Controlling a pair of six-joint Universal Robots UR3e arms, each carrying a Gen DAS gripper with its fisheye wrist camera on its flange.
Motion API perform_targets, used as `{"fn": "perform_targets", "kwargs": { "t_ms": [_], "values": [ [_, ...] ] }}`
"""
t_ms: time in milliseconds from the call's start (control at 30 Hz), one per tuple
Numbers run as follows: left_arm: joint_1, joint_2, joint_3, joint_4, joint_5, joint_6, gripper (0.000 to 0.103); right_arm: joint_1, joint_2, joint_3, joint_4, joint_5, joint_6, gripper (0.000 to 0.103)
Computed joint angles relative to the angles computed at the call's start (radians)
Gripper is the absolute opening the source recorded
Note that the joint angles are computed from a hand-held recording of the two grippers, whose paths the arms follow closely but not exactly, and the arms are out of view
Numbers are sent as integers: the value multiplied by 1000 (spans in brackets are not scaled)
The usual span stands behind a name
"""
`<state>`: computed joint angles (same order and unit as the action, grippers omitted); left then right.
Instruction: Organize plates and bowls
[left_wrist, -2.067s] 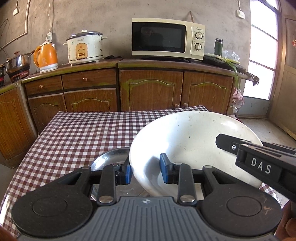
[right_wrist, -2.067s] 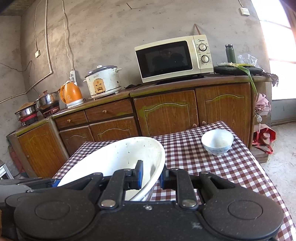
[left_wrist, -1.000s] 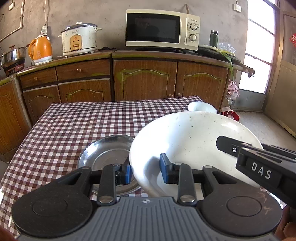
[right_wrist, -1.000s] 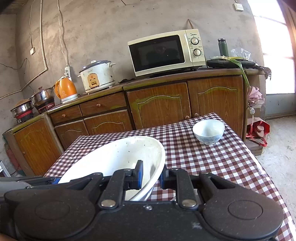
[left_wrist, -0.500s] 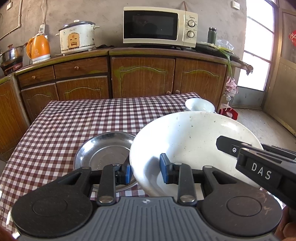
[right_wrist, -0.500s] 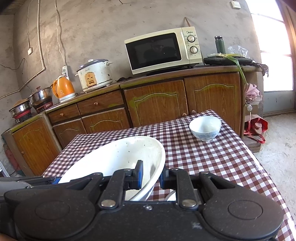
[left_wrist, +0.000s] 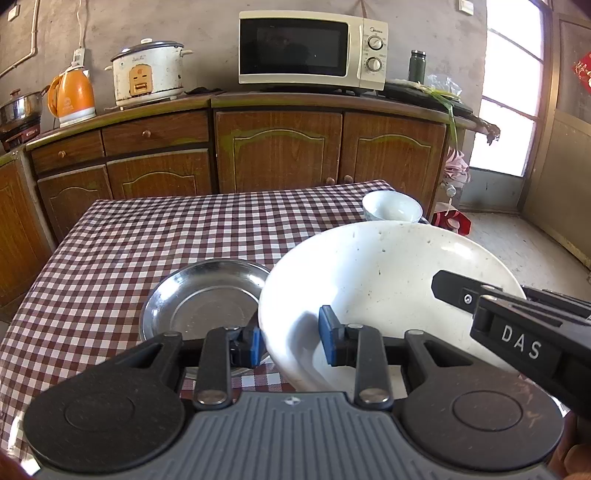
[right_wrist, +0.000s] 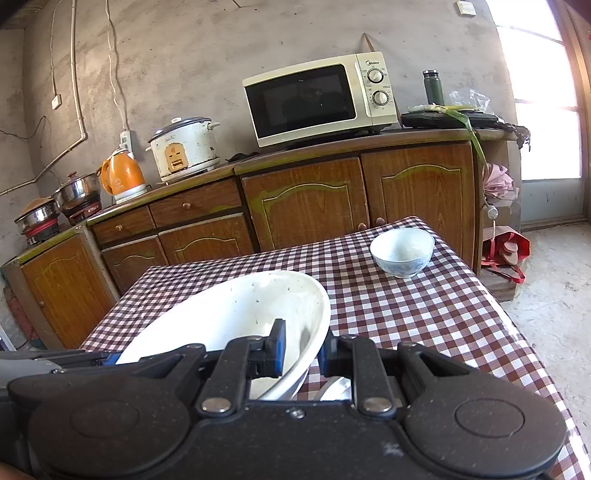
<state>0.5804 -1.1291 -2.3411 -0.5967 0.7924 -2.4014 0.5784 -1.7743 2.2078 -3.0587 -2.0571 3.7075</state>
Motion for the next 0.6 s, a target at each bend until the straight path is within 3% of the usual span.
{"fn": "perform_targets", "kwargs": {
  "t_ms": [600],
  "values": [
    [-7, 26, -16, -29, -15, 33, 31, 7, -51, 36, 25, -35, 16, 23]
  ]
}}
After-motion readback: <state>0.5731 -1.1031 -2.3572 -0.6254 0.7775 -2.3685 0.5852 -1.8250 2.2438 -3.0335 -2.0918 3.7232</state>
